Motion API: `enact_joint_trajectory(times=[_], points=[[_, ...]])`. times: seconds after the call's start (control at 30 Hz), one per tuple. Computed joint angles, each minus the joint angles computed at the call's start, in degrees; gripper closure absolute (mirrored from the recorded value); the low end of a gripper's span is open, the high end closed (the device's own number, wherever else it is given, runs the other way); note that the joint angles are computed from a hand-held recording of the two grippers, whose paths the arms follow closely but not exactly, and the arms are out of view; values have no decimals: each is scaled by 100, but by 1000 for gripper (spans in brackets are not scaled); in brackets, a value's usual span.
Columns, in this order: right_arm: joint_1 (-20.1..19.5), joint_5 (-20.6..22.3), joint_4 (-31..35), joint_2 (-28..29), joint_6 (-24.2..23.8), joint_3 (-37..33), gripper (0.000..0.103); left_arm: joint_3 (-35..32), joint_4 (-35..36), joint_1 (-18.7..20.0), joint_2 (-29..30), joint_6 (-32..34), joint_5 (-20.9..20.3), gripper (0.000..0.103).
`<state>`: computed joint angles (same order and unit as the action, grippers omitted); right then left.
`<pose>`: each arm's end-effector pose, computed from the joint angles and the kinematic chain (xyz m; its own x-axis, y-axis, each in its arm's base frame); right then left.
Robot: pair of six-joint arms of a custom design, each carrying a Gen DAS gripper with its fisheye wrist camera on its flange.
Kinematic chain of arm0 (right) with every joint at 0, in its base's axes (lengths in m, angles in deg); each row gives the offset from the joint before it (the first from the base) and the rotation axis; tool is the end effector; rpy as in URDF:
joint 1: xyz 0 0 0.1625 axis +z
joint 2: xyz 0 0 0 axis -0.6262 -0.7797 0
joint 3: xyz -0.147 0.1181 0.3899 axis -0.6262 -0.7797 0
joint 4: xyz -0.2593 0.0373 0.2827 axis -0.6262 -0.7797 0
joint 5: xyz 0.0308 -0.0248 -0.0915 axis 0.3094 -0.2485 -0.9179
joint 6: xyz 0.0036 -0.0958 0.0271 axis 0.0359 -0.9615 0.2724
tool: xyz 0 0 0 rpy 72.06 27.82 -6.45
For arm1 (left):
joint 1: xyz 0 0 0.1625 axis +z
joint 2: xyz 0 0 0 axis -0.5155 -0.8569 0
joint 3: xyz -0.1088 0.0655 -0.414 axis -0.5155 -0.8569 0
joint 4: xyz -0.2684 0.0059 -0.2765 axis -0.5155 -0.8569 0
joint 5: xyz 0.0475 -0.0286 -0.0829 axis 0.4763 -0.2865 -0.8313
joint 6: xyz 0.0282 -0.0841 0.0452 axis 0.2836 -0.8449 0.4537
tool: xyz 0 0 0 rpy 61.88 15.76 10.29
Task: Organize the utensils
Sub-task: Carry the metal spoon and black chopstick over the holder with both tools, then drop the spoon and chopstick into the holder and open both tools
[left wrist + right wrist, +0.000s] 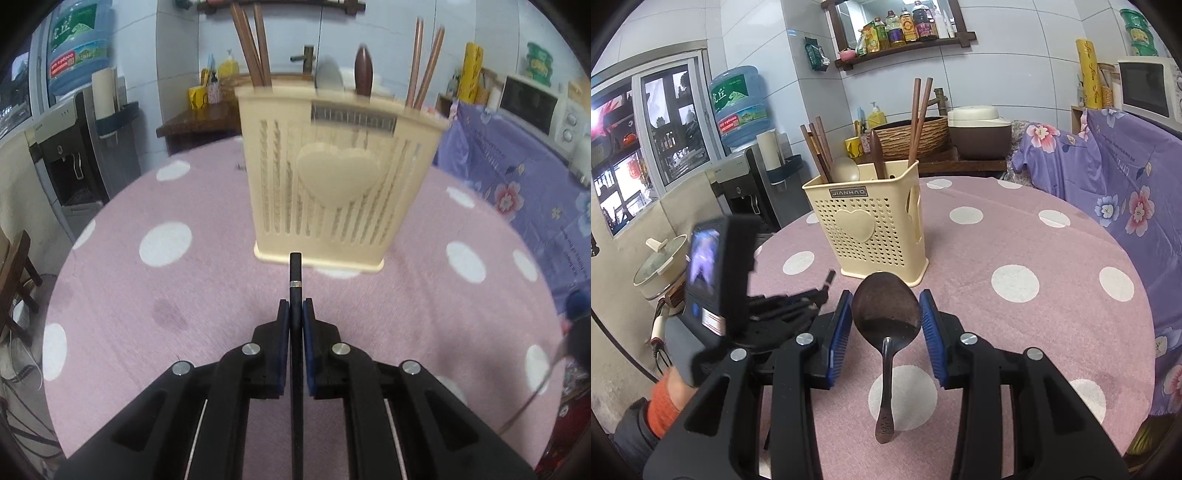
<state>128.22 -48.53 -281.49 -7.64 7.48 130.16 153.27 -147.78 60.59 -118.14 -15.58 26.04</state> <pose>0.1263 -0.3943 0.2334 -0.7809 -0.4146 0.4673 -0.6234 0.5647 -0.5408 -0.2611 -0.4017 0.0434 -0.7464 -0.1027 -0.6575 0.4235 0.6888 -0.5884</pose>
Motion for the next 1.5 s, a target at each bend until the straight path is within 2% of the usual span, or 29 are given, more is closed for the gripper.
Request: enact_joint_trajectory(times=[0.23,0.4,0.73,0.9,1.03,1.17,1.37,1.5], points=[[85,105,233,-122,-76,-162,65,226,-469,-446,-538,351,583,95],[202,117,356,-96,0,-353,65,210,-731,-601,-670,663,884,95],[398,6,489,153,28,-658,65,212,-1249,-572,-687,1101,849,95],[519,32,653,154,68,-832,65,154,-1620,-599,-778,1574,823,95],[741,34,813,172,112,-1149,65,-58,-1982,-646,-885,2308,832,95],[1132,-62,964,287,210,-1701,65,-623,-2632,-648,-925,3498,840,95],[1649,-248,1012,760,450,-2809,65,-1800,-4132,-501,-414,5599,1027,95],[1742,-490,781,1224,347,-3293,65,-2268,-4595,-261,-103,6245,959,95]])
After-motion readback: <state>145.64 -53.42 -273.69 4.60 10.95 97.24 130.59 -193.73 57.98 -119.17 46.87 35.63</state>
